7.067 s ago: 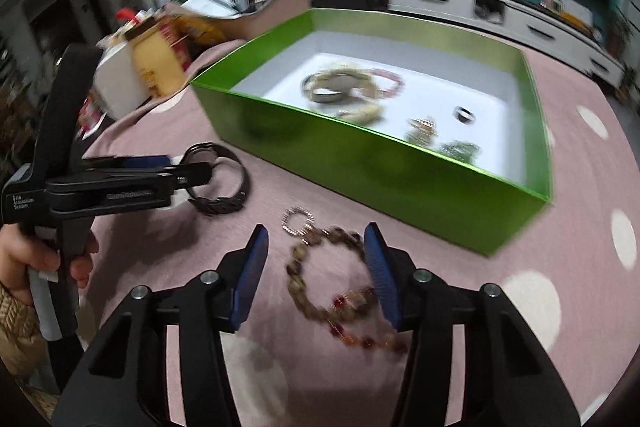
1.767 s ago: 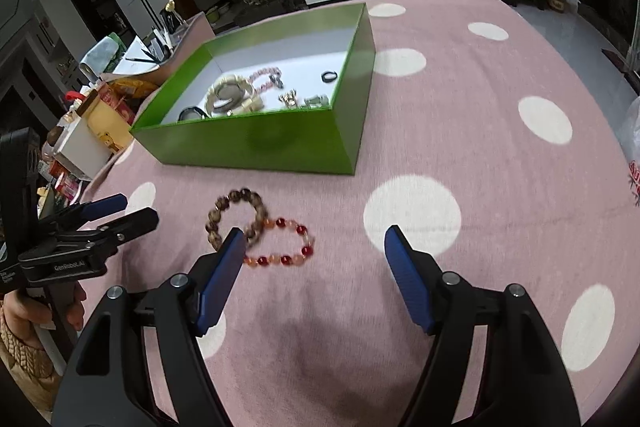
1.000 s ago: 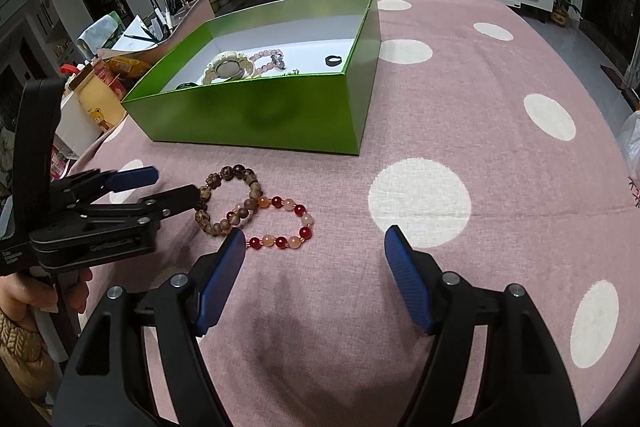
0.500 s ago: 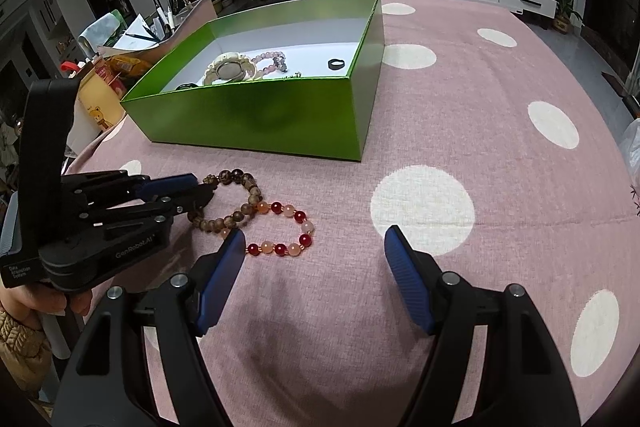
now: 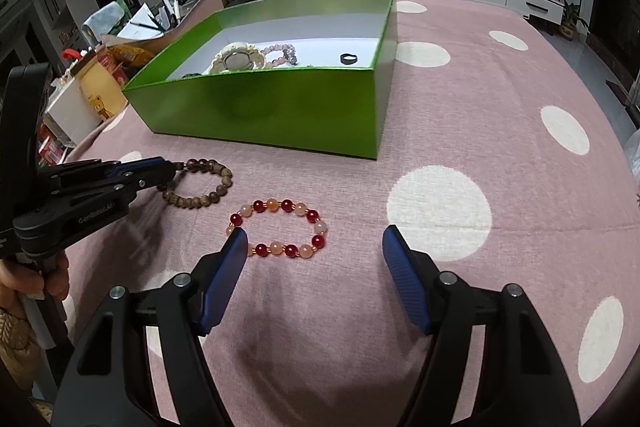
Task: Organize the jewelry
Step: 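Grasp the brown bead bracelet with the left tool, then grasp the red-orange bead bracelet with the right tool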
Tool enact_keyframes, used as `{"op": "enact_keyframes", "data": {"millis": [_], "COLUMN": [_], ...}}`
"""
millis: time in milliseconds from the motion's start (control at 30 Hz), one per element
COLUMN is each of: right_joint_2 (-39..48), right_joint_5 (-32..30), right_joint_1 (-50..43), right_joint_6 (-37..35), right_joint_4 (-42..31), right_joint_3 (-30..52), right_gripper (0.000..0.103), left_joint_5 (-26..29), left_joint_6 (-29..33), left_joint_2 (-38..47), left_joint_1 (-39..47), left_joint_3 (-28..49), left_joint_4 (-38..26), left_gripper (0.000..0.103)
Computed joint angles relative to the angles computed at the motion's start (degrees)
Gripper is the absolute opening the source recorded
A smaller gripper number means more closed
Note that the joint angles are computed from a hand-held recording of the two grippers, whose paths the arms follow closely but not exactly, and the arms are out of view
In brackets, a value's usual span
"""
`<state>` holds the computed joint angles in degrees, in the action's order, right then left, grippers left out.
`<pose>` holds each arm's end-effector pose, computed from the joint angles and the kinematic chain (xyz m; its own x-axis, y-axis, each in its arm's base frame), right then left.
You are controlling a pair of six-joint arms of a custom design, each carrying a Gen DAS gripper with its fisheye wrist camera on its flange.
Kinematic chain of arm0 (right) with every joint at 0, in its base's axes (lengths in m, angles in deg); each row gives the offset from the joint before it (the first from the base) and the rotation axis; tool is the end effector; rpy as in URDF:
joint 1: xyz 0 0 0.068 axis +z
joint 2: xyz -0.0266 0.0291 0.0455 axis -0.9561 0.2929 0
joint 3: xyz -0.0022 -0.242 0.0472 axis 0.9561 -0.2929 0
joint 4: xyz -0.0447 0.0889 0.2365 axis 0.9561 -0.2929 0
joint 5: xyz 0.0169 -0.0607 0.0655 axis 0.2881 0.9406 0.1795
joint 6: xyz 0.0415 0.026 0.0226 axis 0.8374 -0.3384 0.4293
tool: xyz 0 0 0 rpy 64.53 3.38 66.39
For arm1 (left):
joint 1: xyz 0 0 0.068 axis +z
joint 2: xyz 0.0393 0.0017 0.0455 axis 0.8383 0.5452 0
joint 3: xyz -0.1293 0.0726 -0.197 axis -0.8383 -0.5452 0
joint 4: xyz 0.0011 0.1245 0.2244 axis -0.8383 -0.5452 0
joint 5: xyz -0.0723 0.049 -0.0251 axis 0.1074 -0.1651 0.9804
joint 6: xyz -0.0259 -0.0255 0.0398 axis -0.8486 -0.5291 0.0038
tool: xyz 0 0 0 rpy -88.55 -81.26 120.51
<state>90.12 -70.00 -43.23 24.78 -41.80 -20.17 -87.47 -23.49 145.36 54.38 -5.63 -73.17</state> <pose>0.2868 0.1681 0.1100 -0.7637 -0.2456 -0.5971 -0.4273 0.8855 0.1822 0.2774 -0.0134 0.1140 -0.8255 -0.0220 -0.5639 0.0101 0.9985 -0.0538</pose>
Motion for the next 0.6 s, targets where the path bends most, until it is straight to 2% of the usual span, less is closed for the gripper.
{"op": "enact_keyframes", "data": {"millis": [167,400,600], "right_joint_2": [2.5,5.9,6.9], "right_joint_5": [3.7,6.8,9.4], "right_joint_1": [2.1,4.0,5.1], "right_joint_6": [-1.5,-2.6,-3.2], "right_joint_4": [-1.1,-2.3,-2.0], "right_joint_3": [2.5,5.5,6.3], "right_gripper": [0.06,0.046,0.043], "left_joint_5": [0.2,0.7,0.5], "left_joint_6": [-0.1,0.1,0.2], "left_joint_2": [0.4,0.4,0.6], "left_joint_1": [0.2,0.6,0.6], "left_joint_3": [-0.9,-1.6,-1.7], "left_joint_4": [0.9,1.3,1.6], "left_gripper": [0.011,0.011,0.011]}}
